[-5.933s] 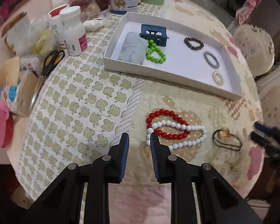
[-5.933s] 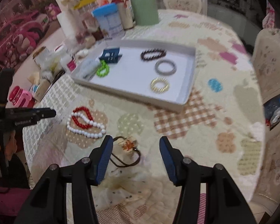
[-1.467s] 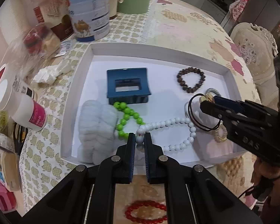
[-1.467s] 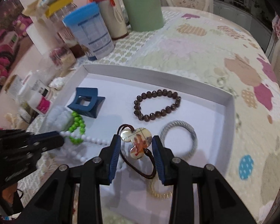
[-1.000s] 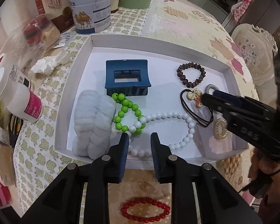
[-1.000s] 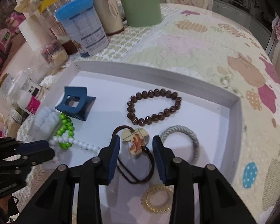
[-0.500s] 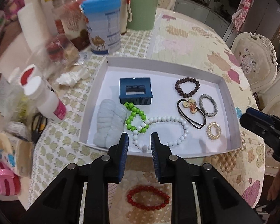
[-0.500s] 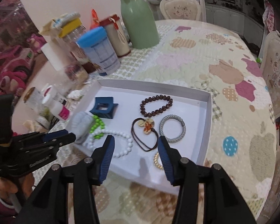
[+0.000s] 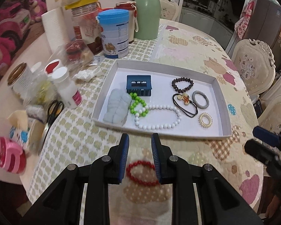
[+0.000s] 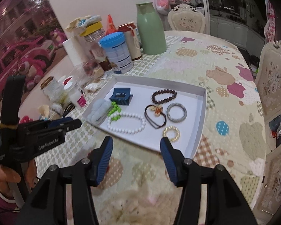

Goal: Organize jewelry

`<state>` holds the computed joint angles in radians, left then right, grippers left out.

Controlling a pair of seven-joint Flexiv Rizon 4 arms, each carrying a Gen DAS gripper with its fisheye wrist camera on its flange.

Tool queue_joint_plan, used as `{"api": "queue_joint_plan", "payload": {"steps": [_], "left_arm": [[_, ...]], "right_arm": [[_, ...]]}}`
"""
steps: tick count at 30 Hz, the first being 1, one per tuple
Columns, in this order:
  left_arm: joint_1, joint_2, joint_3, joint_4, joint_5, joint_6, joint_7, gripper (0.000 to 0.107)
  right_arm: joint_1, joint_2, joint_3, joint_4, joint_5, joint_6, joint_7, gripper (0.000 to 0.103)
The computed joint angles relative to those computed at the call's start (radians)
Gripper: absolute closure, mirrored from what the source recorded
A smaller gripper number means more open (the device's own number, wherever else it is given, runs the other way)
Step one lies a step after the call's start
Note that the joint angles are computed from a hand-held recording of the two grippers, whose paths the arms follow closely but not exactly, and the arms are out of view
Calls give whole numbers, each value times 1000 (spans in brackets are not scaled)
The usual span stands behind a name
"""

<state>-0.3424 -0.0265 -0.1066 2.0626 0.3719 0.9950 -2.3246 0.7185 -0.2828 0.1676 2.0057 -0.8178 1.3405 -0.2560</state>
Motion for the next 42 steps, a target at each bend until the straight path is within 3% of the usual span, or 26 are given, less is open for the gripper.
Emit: {"api": "queue_joint_plan", "payload": {"steps": [12,20,30,42], "left_arm": [[-15,170,-76,88,102,-87,-164,83],[1,265,-86,182,10,-71,-169,83],[22,301,-144,209,0,-106,-200,83],[17,315,-173,189,34,-148,-240,83]], "right_arm": [[7,118,60,112,-77,-28,81,47],[-20,193,124,172,-91,-66,107,46],[-47,234,161,246,-92,-37,138,45],[-39,214,155,231,-146,-11,148,42]]}}
